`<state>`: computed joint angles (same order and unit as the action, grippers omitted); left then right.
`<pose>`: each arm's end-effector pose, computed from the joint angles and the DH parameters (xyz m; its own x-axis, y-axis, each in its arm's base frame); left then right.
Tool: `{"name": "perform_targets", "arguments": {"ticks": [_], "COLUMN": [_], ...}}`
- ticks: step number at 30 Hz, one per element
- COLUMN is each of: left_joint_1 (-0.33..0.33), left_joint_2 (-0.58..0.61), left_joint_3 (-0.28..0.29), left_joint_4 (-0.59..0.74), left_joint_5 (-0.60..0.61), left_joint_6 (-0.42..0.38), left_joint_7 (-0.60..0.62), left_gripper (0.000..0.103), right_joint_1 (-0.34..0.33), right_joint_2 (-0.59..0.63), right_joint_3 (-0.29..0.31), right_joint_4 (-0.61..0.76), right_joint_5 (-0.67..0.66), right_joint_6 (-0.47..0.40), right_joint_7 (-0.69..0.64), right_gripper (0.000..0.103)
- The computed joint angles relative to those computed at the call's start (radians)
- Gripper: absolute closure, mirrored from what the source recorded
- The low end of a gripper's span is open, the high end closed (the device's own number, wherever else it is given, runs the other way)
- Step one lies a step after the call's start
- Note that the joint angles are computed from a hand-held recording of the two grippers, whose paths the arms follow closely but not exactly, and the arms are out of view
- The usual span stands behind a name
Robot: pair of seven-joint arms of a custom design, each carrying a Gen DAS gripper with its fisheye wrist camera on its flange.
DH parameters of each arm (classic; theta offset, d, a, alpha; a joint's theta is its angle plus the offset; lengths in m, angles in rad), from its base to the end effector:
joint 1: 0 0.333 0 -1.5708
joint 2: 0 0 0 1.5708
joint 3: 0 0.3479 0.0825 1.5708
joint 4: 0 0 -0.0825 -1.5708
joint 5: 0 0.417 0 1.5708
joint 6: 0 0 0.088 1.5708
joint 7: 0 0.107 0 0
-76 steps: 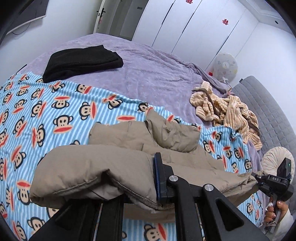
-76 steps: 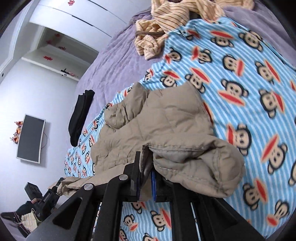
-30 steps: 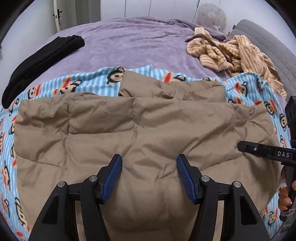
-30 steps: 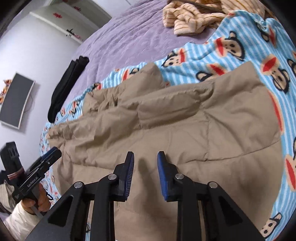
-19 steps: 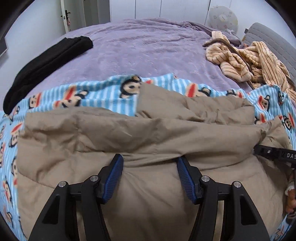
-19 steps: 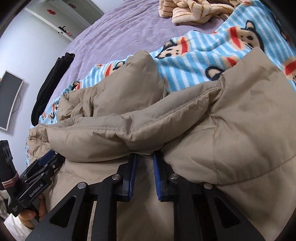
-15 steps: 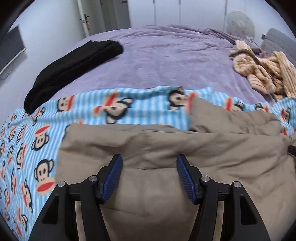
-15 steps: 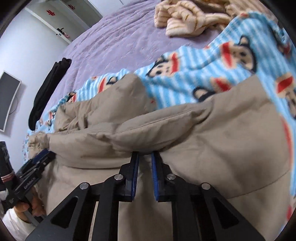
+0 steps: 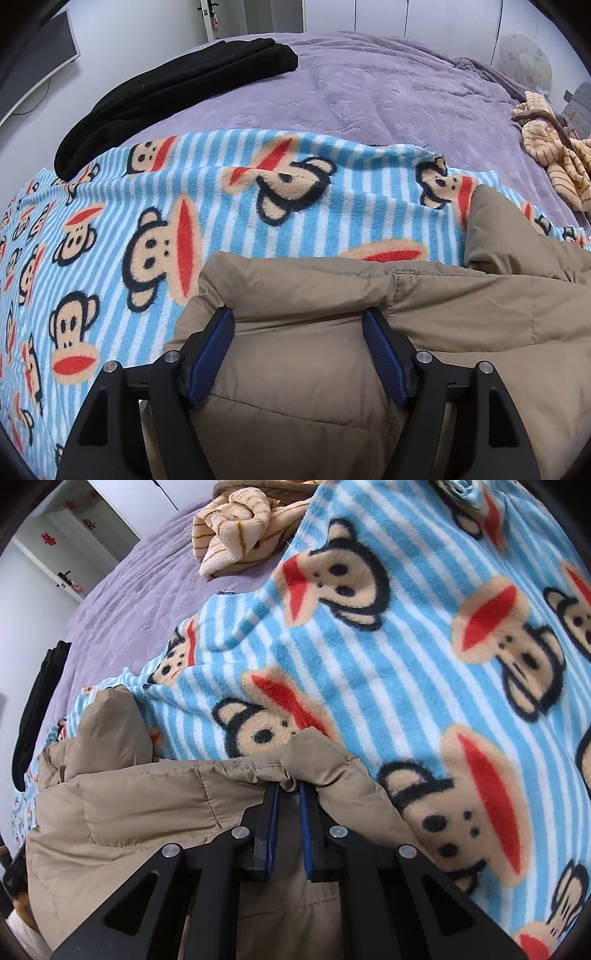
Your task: Fold large clothes
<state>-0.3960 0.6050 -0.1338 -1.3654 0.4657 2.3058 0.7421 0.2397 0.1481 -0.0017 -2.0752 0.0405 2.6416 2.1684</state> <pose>0.7079 -0.3746 0.4183 0.0855 -0.9961 -0.0202 -0.8904 -0.0673 -0.4501 0.6205 0.1495 0.4152 -0.3291 -0.9093 -0.2546 -0.8598 0.4001 -0.3174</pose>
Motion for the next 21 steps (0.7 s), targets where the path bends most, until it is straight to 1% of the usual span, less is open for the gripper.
{"name": "perform_targets", "arguments": {"ticks": [2, 3, 4, 5, 6, 7, 8, 9, 10, 12, 14, 16, 17, 18, 21], "left_joint_1": [-0.006, -0.010, -0.012, -0.013, -0.014, -0.013, -0.008, -0.002, 0.005, 0.018, 0.020, 0.021, 0.019, 0.019, 0.024], "left_joint_2": [-0.011, -0.022, -0.039, -0.058, -0.081, -0.106, -0.136, -0.168, -0.195, -0.247, -0.290, -0.328, -0.348, -0.370, -0.415], "left_joint_3": [0.000, -0.001, -0.003, -0.005, -0.008, -0.013, -0.020, -0.028, -0.037, -0.054, -0.065, -0.076, -0.080, -0.086, -0.108], "left_joint_4": [0.013, 0.012, 0.001, -0.013, -0.035, -0.061, -0.094, -0.130, -0.161, -0.219, -0.266, -0.307, -0.328, -0.352, -0.397], "left_joint_5": [-0.002, 0.002, 0.006, 0.011, 0.017, 0.019, 0.016, 0.007, -0.006, -0.032, -0.044, -0.050, -0.045, -0.044, -0.074], "left_joint_6": [-0.048, -0.069, -0.083, -0.091, -0.093, -0.091, -0.085, -0.079, -0.077, -0.076, -0.084, -0.092, -0.091, -0.087, -0.102], "left_joint_7": [0.007, 0.010, 0.014, 0.019, 0.018, 0.017, 0.015, 0.009, 0.004, -0.007, -0.031, -0.052, -0.069, -0.080, -0.077], "left_gripper": [0.029, 0.029, 0.029, 0.029, 0.029, 0.029, 0.029, 0.029, 0.029, 0.029, 0.029, 0.007, 0.005, 0.005, 0.005], "right_joint_1": [-0.001, -0.001, 0.000, 0.002, 0.004, 0.007, 0.007, 0.006, 0.007, 0.011, 0.011, 0.010, 0.011, 0.011, 0.015], "right_joint_2": [-0.001, 0.003, -0.002, -0.005, 0.000, 0.007, -0.007, -0.028, -0.053, -0.101, -0.146, -0.190, -0.214, -0.237, -0.316], "right_joint_3": [0.000, 0.001, 0.000, 0.002, 0.002, 0.004, 0.008, 0.012, 0.016, 0.023, 0.035, 0.048, 0.054, 0.061, 0.077], "right_joint_4": [0.002, 0.020, 0.030, 0.042, 0.063, 0.088, 0.084, 0.068, 0.049, 0.013, -0.023, -0.063, -0.083, -0.104, -0.178], "right_joint_5": [0.006, 0.006, 0.003, 0.004, -0.005, -0.010, -0.001, 0.011, 0.017, -0.001, 0.020, 0.041, 0.055, 0.069, 0.120], "right_joint_6": [-0.009, -0.028, -0.053, -0.077, -0.104, -0.130, -0.136, -0.126, -0.113, -0.100, -0.093, -0.090, -0.089, -0.087, -0.080], "right_joint_7": [0.001, 0.003, 0.007, 0.010, 0.018, 0.026, 0.023, 0.020, 0.021, 0.050, 0.053, 0.059, 0.061, 0.064, 0.072], "right_gripper": [0.093, 0.093, 0.088, 0.088, 0.085, 0.076, 0.069, 0.055, 0.046, 0.042, 0.042, 0.040, 0.039, 0.035, 0.026]}}
